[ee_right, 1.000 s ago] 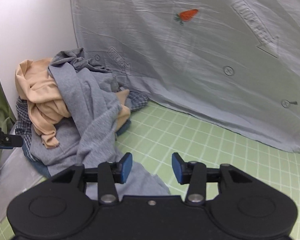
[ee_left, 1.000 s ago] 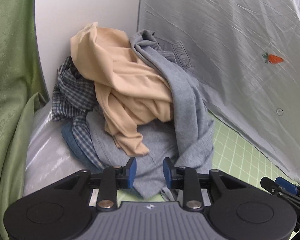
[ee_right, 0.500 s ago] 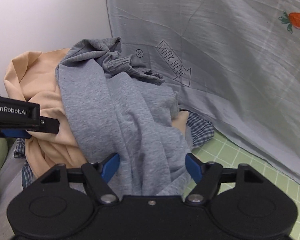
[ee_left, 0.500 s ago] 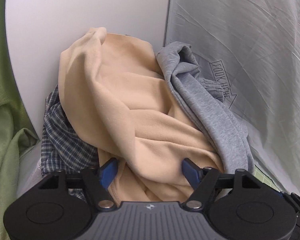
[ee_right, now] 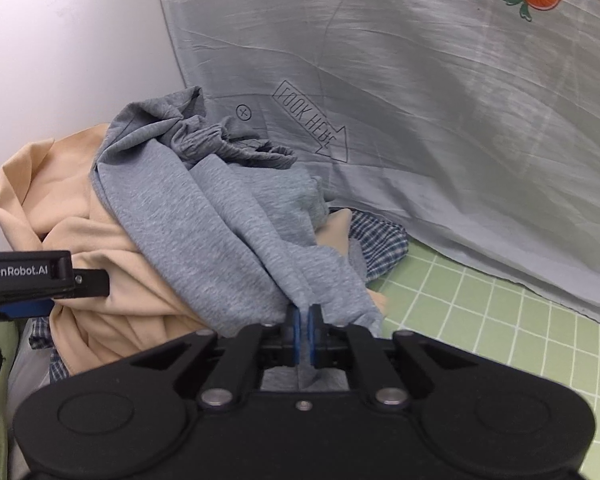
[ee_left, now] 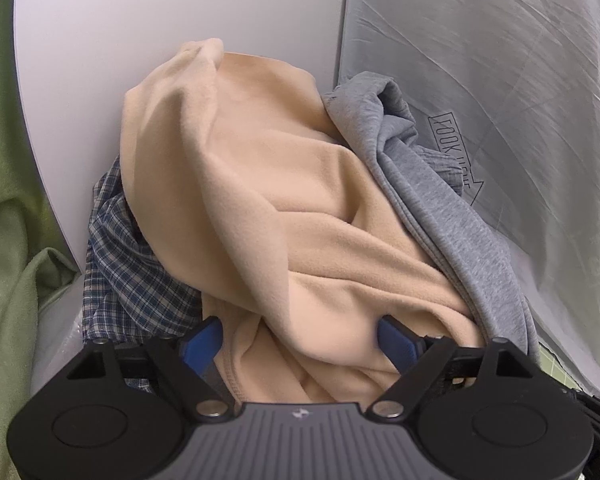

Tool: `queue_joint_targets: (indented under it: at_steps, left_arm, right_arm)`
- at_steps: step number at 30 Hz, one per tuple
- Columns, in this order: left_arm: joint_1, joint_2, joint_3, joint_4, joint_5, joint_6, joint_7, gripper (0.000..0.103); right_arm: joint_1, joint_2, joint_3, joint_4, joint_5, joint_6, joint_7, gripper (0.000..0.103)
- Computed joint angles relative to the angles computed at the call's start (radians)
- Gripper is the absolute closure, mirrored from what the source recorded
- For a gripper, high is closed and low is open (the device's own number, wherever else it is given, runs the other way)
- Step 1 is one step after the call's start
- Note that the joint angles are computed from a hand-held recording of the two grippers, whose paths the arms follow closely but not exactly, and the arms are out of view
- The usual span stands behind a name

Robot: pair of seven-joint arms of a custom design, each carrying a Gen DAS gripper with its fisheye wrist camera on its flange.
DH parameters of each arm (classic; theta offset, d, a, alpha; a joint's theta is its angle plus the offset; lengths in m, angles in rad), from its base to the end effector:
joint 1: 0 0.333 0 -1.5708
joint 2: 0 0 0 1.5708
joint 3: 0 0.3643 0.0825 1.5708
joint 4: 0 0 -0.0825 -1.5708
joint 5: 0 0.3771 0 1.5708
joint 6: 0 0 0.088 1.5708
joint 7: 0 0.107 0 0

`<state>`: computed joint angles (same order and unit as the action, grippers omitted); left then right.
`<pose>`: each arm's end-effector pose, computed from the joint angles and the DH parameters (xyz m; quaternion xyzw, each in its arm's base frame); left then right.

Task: Fold clothes
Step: 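Pull the grey sweatpants out of the pile with both grippers onto the mat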

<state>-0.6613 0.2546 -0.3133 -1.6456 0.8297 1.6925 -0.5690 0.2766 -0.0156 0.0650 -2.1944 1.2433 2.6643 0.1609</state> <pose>0.4275 -0.4664 0.5288 -0.8893 0.2715 -0.1864 0.3172 0.5274 0.1585 0.4811 -0.8256 0.3647 -0.0941 0.4202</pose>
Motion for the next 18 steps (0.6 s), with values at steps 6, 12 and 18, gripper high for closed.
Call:
queue_joint_targets:
  at_steps: [6,12,18]
  left_arm:
    - [0.002,-0.001,0.000,-0.003,-0.008,-0.005,0.007,0.014]
    - [0.008,-0.010,-0.002,-0.019,-0.016,0.000,0.002,0.012]
    - [0.012,-0.017,-0.004,-0.031,-0.021,-0.001,-0.005,0.010]
  right_arm:
    - [-0.006,-0.007,-0.007,-0.013,0.068,0.104,-0.037,0.100]
    - [-0.046,-0.010,-0.038,-0.047,0.092,0.172,-0.063,0.101]
    - [-0.122,-0.007,-0.086,-0.121,-0.012,0.280,0.018,0.101]
